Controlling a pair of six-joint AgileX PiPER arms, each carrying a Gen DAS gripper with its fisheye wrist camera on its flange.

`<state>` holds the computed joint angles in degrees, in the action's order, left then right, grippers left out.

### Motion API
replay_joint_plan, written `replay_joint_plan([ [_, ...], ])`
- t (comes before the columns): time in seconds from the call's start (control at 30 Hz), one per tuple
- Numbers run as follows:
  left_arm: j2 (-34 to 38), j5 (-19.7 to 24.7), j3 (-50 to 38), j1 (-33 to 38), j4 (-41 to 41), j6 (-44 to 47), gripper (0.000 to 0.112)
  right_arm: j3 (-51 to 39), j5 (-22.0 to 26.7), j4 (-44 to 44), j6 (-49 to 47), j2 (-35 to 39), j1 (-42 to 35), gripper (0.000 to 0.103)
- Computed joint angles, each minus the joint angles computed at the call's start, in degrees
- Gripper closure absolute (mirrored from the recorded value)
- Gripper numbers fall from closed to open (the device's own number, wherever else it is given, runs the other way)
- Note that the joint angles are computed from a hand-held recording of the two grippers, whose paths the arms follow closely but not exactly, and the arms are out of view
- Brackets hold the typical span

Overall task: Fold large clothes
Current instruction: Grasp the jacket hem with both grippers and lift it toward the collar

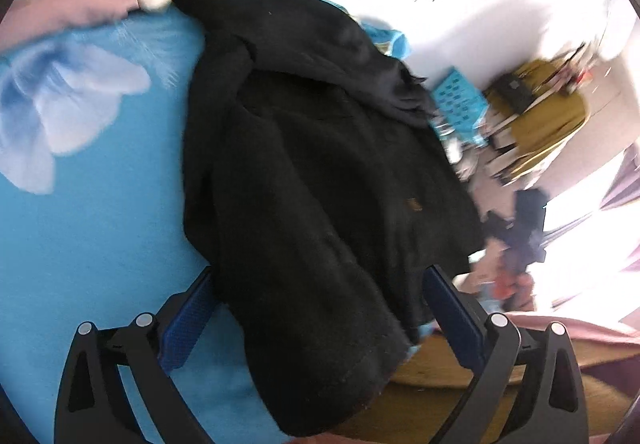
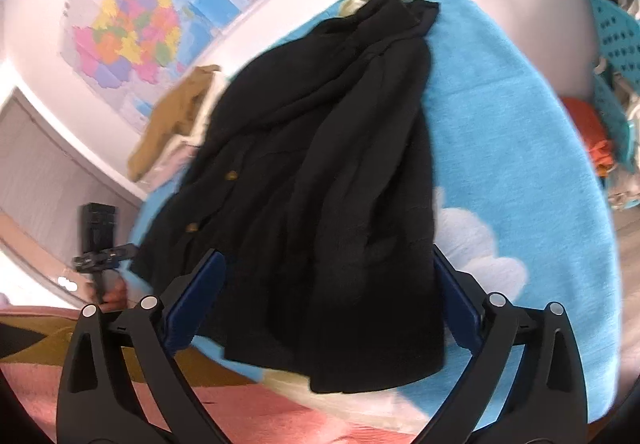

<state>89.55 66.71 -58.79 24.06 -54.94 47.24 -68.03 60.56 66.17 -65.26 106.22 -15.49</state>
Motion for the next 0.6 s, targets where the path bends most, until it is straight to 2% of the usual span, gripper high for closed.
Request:
replay_joint_plan([
  [0.1,-0.34,-1.01,0.49,-1.34,-0.36,0.56,0.016,-0.12,1.08,0.59,-0.72,0.55,-0.85,0.009],
  [0.17,-0.6,-2.02,0.99,-1.83,-0.96,0.86,0.016,-0.33,-0.21,-0.42,0.64,0.49,-1.02,0.017],
  [0.23,-0.6,-2.7,0.92,-2.18,-1.09,0.36,0.016,0.0,-1.31,-0.96,0.97,-0.21,-0.3,0.016],
  [0.3,-0.92,-3.86,0.99,-2.78,-0.63,-0.07,0.016,1.27,-4.63,-1.66,0.2,-1.76,1.32,0.017],
  [0.33,-1.4,-5.68,0.91,-4.08,0.49,-1.31,0.021,1.9,-6.84,-2.32,0.54,-2.55,2.14,0.027],
  [0.37,-2.05,-7.56,0.87,-5.23,2.05,-3.02,0.031,1.57,-6.75,-2.83,1.52,-2.21,2.14,0.056],
  [0.4,-2.51,-9.34,0.62,-6.31,4.03,-5.46,0.042,0.88,-4.66,-2.35,1.94,-1.14,1.45,0.074],
  [0.43,-2.05,-9.52,-0.04,-6.59,5.13,-6.91,0.073,0.54,-3.25,-1.37,2.52,-0.35,0.88,0.083],
  [0.47,-1.04,-8.77,-0.83,-6.7,5.38,-8.84,0.085,0.66,-3.07,-1.15,2.27,-0.47,0.9,0.085],
  [0.6,-4.87,-9.77,0.54,-6.21,3.34,-7.62,0.092,2.12,1.95,3.4,-0.5,-3.82,-0.97,0.091],
])
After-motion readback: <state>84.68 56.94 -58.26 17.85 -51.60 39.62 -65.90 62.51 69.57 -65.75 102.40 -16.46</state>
